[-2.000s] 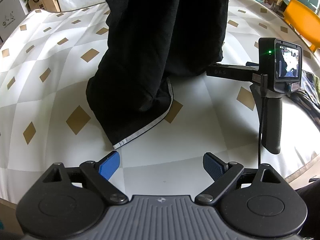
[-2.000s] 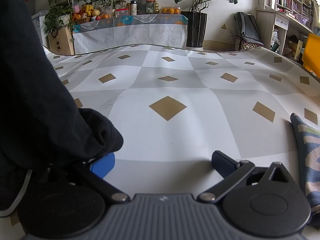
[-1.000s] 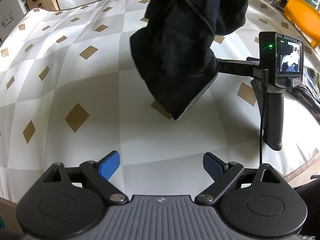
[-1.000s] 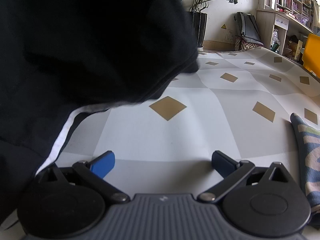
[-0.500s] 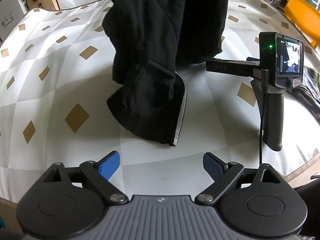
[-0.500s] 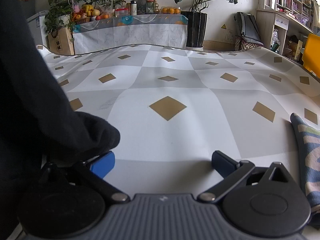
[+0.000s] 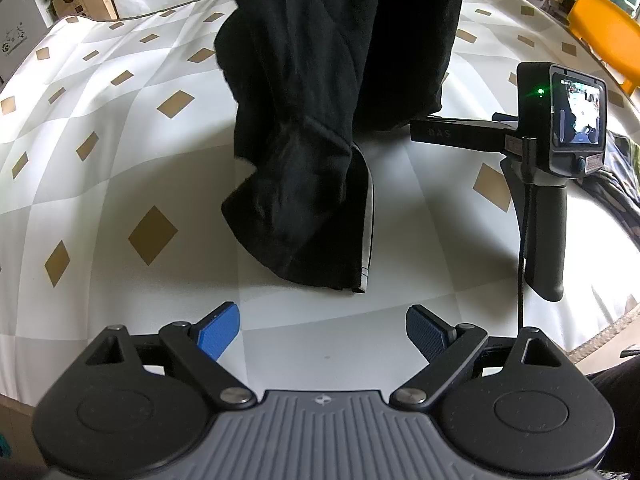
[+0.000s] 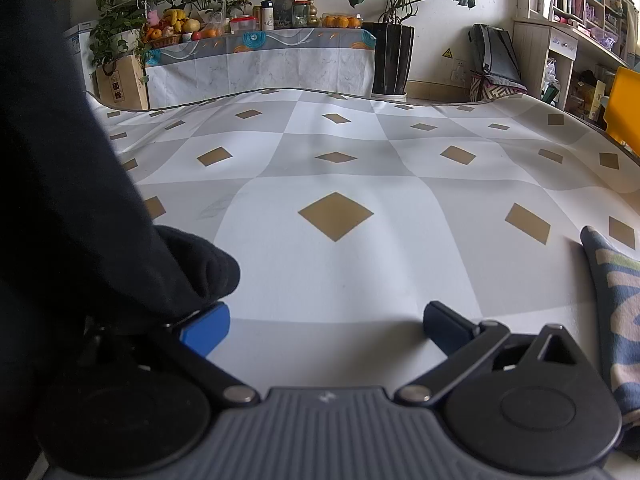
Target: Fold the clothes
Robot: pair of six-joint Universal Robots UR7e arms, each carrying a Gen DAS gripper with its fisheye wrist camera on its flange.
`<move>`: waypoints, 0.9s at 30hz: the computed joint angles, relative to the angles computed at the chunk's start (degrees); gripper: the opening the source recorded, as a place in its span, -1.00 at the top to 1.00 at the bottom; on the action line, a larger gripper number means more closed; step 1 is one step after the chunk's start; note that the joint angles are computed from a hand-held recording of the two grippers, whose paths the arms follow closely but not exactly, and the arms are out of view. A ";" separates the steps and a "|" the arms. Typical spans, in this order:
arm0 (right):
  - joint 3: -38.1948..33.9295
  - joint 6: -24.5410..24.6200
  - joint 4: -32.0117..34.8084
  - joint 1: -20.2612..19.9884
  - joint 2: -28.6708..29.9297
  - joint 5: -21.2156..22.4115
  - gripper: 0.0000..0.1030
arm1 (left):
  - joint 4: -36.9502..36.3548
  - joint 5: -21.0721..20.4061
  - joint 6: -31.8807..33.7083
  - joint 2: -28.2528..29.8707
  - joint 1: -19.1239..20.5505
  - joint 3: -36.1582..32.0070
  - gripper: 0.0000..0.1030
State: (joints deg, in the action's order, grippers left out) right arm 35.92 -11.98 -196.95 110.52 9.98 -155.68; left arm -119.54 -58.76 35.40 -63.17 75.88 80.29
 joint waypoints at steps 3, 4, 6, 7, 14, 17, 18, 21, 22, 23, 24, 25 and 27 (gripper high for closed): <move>0.00 0.00 0.00 0.00 0.00 0.00 -1.00 | 0.13 -0.06 -0.02 0.00 -0.04 0.05 -0.75; 0.00 0.00 0.00 0.00 0.00 0.00 -1.00 | 0.17 -0.04 0.04 -0.01 -0.06 0.11 -0.75; 0.00 0.00 0.00 0.00 0.00 0.00 -1.00 | 0.26 0.03 0.18 -0.02 -0.10 0.22 -0.75; 0.00 0.00 0.00 0.00 0.00 0.00 -1.00 | 0.30 0.06 0.17 -0.03 -0.11 0.23 -0.75; -0.02 -0.03 -0.01 -0.01 0.01 0.01 -1.00 | 0.87 0.76 -0.95 0.27 -0.05 -0.34 -0.75; 0.03 -0.04 -0.03 -0.01 -0.01 0.01 -1.00 | 1.07 0.64 -1.37 0.32 -0.04 -0.67 -0.75; 0.03 -0.03 -0.02 0.00 -0.01 0.00 -1.00 | 0.98 0.71 -1.41 0.32 -0.06 -0.67 -0.75; 0.03 -0.03 -0.02 0.00 -0.01 0.00 -1.00 | 1.14 0.97 -1.77 0.44 -0.11 -0.68 -0.75; 0.02 -0.03 -0.02 0.01 0.00 -0.01 -1.00 | 1.21 1.03 -1.85 0.45 -0.14 -0.64 -0.75; 0.02 -0.03 -0.02 0.01 0.00 -0.01 -1.00 | 1.14 1.12 -1.84 0.44 -0.18 -0.54 -0.75; 0.02 -0.03 -0.02 0.01 0.00 -0.01 -1.00 | 0.96 1.22 -1.75 0.41 -0.23 -0.40 -0.75; 0.02 -0.03 -0.02 0.01 0.00 -0.01 -1.00 | 0.74 1.32 -1.66 0.39 -0.27 -0.28 -0.75; 0.02 -0.03 -0.02 0.01 0.00 -0.01 -1.00 | 0.33 1.64 -1.64 0.44 -0.35 -0.13 -0.75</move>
